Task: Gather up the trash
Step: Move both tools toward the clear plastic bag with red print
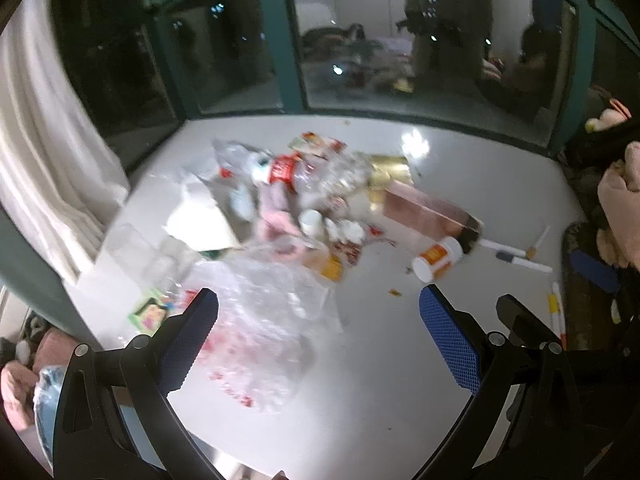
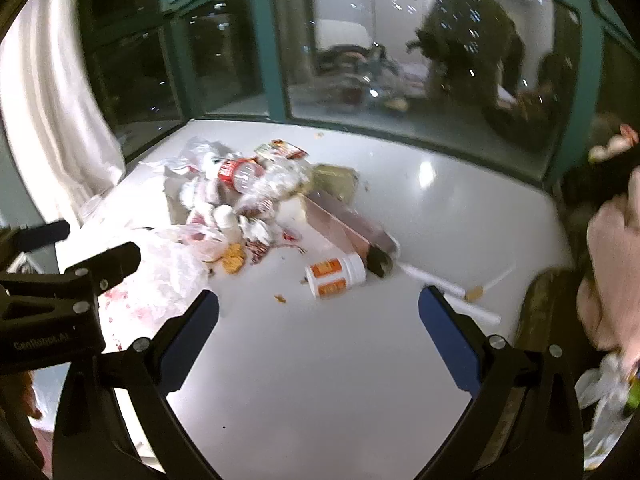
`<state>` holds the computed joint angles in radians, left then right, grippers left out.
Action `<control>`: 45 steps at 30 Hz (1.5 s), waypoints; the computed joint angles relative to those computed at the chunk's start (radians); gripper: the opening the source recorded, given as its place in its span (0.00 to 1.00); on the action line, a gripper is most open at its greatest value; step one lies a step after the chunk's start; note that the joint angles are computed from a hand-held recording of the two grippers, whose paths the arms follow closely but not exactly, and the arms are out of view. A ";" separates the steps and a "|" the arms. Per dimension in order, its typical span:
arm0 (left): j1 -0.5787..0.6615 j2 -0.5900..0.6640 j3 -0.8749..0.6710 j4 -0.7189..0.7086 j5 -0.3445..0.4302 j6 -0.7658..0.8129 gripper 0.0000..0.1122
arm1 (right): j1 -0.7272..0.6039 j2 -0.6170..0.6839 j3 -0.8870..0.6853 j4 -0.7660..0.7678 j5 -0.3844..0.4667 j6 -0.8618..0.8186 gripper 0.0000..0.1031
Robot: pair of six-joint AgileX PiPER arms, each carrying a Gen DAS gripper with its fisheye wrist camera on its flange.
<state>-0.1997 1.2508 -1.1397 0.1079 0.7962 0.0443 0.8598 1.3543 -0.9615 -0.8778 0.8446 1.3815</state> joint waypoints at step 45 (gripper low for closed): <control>0.389 0.528 -0.523 -0.573 0.273 0.751 0.87 | -0.081 0.364 -0.467 0.151 0.162 -0.152 0.94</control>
